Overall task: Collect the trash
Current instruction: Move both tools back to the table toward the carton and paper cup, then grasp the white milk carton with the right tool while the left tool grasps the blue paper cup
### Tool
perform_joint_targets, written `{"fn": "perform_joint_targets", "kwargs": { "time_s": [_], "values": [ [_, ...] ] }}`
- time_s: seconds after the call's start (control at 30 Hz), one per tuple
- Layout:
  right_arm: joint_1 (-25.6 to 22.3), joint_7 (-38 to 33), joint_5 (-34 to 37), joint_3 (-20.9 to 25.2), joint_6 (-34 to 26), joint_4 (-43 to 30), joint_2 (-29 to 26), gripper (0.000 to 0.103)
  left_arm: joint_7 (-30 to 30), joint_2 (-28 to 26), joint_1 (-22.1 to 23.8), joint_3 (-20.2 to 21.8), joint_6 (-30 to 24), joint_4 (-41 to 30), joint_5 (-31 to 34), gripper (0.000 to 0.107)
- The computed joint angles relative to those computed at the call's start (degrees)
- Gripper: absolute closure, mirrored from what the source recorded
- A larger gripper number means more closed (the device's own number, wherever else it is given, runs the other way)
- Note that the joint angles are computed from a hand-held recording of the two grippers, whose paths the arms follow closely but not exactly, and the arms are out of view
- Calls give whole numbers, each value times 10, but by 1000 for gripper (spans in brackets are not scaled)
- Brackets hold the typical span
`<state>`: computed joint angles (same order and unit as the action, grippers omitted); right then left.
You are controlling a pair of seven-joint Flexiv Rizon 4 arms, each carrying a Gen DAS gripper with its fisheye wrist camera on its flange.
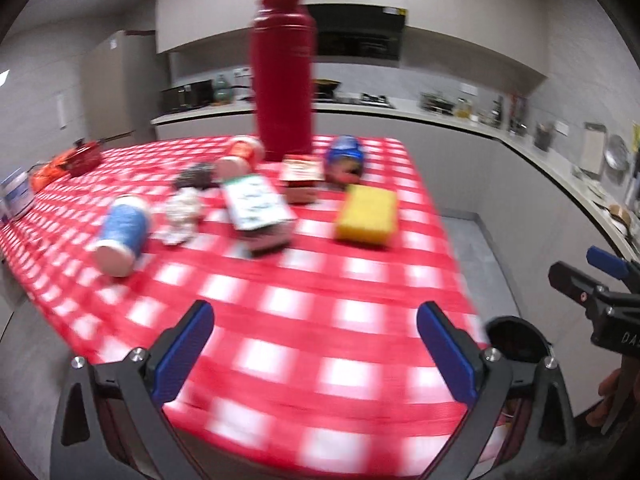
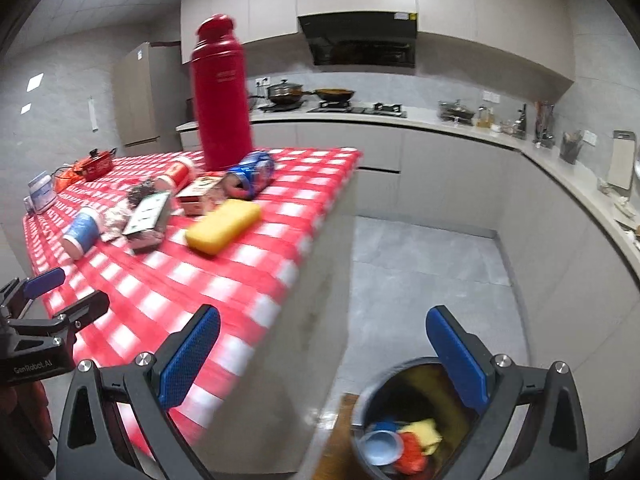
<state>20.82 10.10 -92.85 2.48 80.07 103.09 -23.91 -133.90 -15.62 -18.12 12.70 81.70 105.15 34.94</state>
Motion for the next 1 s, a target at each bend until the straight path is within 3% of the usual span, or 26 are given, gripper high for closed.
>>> {"fn": "perform_joint_targets", "kwargs": {
  "time_s": [0.17, 0.4, 0.67, 0.8, 1.0],
  "values": [
    [66, -77, 95, 0, -39, -60, -47, 0, 11, 12, 48, 19, 36, 29, -8, 5],
    [129, -190, 240, 0, -71, -154, -118, 0, 97, 4, 114, 23, 76, 58, -82, 5],
    [175, -267, 351, -24, -107, -242, -173, 0, 236, -26, 200, -36, 109, 75, -207, 5],
    [186, -337, 412, -21, -116, -311, -216, 0, 277, -46, 213, -49, 114, 57, -248, 5],
    [195, -481, 511, 19, -176, -488, -324, 0, 319, -79, 214, -50, 106, 30, -305, 6]
  ]
}}
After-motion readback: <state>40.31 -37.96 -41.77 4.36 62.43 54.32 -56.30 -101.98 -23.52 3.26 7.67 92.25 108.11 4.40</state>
